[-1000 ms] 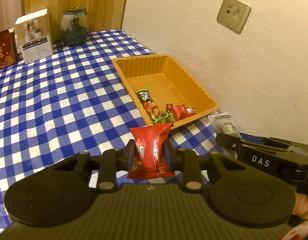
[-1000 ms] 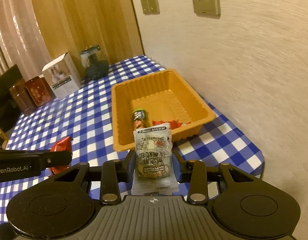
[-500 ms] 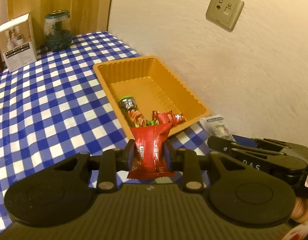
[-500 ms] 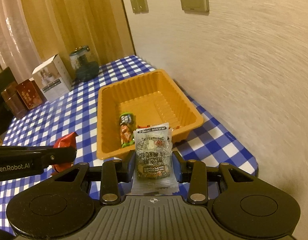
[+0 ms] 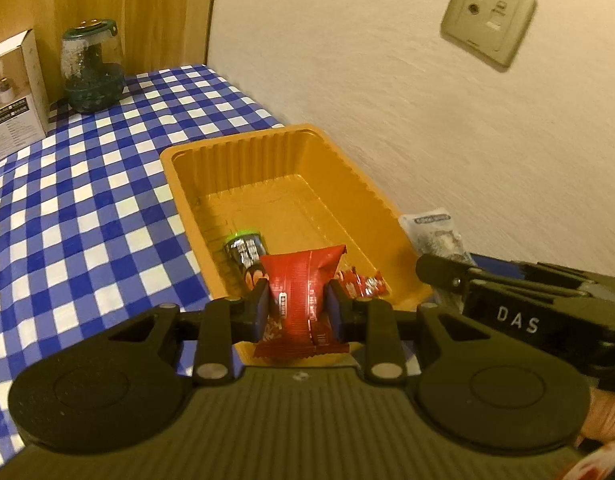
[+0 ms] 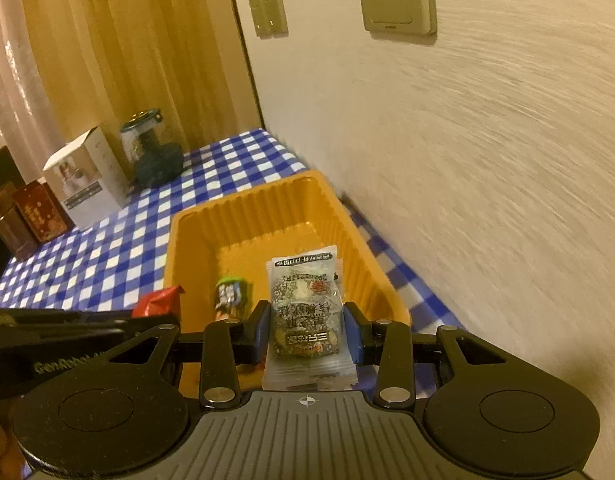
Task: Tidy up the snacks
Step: 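Carry the cookie packet and red candy over the tray with both tools, then open both tools to drop the cookie packet and red candy into the tray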
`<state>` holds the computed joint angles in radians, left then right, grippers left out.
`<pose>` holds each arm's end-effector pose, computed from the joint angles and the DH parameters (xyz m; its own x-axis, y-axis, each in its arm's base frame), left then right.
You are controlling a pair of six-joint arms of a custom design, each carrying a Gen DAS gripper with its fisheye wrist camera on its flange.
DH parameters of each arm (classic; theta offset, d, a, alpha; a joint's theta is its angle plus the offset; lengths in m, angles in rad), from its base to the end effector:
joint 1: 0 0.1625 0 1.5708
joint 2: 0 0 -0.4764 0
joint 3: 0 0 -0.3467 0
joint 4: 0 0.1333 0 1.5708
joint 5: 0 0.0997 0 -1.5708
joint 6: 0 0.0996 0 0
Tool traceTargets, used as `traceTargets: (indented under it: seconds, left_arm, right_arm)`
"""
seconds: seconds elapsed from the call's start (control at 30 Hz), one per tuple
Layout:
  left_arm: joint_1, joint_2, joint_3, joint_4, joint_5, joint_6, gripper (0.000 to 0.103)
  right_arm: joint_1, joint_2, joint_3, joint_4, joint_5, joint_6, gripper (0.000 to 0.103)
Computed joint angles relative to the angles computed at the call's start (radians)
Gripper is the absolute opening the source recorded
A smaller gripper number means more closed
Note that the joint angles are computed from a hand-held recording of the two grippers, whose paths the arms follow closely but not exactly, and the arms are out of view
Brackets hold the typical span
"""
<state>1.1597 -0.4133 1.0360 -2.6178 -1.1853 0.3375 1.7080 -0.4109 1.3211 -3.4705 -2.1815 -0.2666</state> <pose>-0.1819 -0.8445 0.1086 -0.7393 0.4921 -0.4597 0.6454 0.7126 -0.2750 0.1811 -0.7547 0.1175 -0.8263 0.2066 0.5239 -0.3035 0.6203 -0.7233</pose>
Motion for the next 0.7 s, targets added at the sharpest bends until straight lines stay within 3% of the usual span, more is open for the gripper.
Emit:
traceTargets:
  seconds: [0.3,0.33,0.37,0.7]
  left_arm:
    - [0.011,0.094,-0.156,0.041,-0.011,0.016,0.031]
    - [0.012,0.100,-0.161,0.033,-0.011,0.022,0.042]
    - [0.014,0.101,-0.164,0.031,-0.016,0.024,0.046]
    - [0.031,0.072,-0.131,-0.010,0.008,0.031,0.047]
  right_arm:
    - [-0.024,0.031,-0.103,0.059,0.006,-0.021,0.039]
    - [-0.026,0.033,-0.108,0.063,0.006,-0.020,0.039]
    - [-0.027,0.033,-0.110,0.065,0.006,-0.018,0.039]
    - [-0.030,0.036,-0.123,0.089,0.021,-0.005,0.039]
